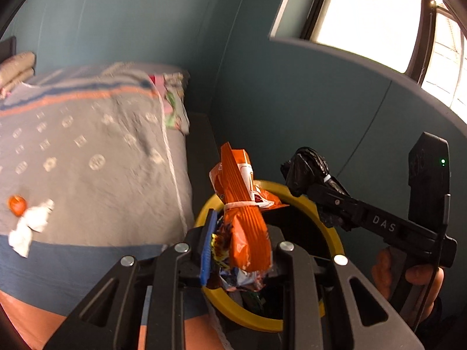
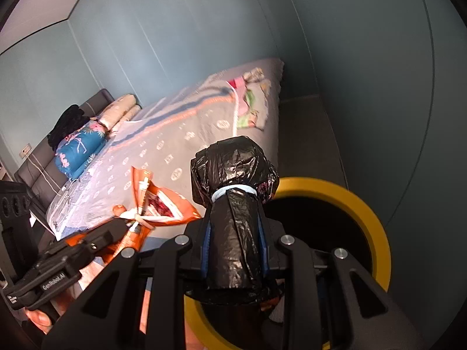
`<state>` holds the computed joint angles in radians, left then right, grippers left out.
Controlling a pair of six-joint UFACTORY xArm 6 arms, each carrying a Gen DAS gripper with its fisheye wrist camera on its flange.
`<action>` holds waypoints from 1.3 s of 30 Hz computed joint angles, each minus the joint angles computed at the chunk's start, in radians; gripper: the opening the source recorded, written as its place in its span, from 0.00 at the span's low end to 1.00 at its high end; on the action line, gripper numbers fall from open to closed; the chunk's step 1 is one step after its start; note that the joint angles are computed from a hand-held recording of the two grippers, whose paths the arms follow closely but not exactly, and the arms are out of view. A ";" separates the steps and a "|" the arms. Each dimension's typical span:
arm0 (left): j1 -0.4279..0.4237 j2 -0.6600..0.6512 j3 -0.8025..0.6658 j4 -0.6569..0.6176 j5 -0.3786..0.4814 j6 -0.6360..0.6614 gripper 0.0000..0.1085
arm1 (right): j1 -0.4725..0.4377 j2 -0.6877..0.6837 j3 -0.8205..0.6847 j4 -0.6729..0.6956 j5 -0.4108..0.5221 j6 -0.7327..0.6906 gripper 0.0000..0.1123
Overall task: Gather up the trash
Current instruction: 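Carry the orange wrapper and black bag with both tools over the yellow-rimmed bin, then open both tools to drop the wrapper and black bag into the bin, then move both tools back over the bed toward the orange peel and tissue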
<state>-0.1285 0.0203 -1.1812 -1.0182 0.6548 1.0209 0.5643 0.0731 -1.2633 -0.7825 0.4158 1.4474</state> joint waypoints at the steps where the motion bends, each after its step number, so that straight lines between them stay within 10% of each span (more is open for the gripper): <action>1: -0.005 0.018 -0.012 0.013 0.007 -0.012 0.20 | -0.007 0.005 0.006 0.004 -0.011 0.004 0.22; 16: -0.018 0.103 -0.068 0.047 0.050 -0.090 0.41 | -0.052 0.053 0.021 -0.035 -0.066 0.107 0.30; 28: 0.042 0.089 -0.075 -0.010 -0.023 -0.060 0.73 | -0.048 0.064 -0.003 -0.120 -0.046 0.186 0.68; 39: 0.193 0.182 -0.195 0.038 -0.085 -0.119 0.80 | 0.002 0.330 -0.344 0.020 -0.149 -0.123 0.81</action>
<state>0.0641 0.2019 -1.3763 -0.9806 0.5696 0.9024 0.5667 0.4035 -1.6077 -0.7622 0.2664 1.3247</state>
